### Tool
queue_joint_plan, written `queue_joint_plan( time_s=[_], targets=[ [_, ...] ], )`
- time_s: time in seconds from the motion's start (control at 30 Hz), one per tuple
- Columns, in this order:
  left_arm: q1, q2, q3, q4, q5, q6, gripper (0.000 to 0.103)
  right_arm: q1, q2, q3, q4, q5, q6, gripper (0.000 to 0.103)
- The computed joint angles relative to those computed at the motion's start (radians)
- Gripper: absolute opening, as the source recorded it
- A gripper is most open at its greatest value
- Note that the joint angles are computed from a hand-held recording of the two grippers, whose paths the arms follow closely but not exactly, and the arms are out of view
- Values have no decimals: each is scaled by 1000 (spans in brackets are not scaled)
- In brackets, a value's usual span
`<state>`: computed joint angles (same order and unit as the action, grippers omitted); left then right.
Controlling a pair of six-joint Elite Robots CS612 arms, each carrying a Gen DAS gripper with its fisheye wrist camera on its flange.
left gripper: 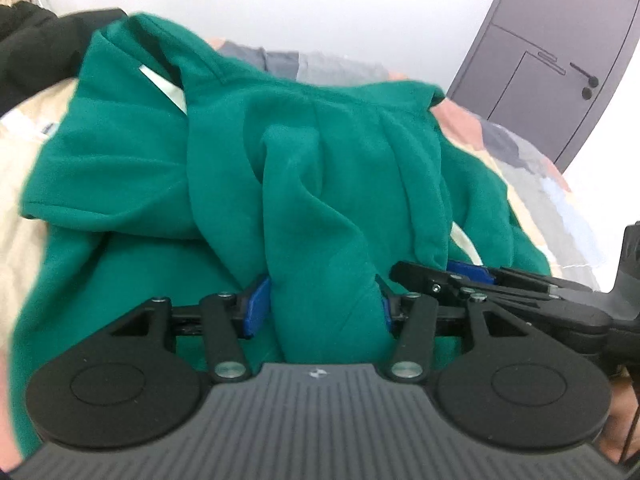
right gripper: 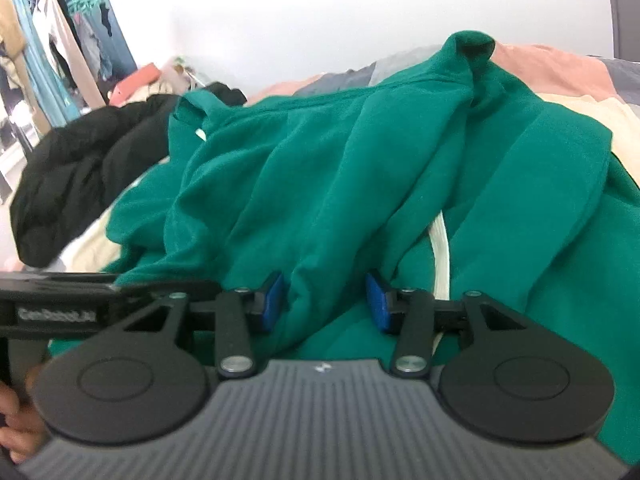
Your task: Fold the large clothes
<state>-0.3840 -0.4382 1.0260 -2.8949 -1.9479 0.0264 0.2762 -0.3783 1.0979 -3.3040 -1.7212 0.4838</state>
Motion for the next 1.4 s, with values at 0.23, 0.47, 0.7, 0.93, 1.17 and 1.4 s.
queue_joint_plan(
  time_s=[0.23,0.47,0.7,0.93,1.17,1.4],
  targets=[
    [14,-97,149,-97,3,-12,58,20,-61,93,-52,-52,-38,48],
    [30,-200,309,-122,32,-11,58,39,-152,243,-74,-130,48,48],
    [64,-233,337,-21,73,-100,61,44,-236,366,31,-226,231,58],
    [108,-212,288,49,92,-269,66,16,-263,436,72,-269,557,83],
    [128,-171,226,153,40,-369,67,-43,-245,463,54,-101,787,83],
    [135,-161,213,209,-64,-362,67,-76,-207,486,-157,68,861,85]
  ],
)
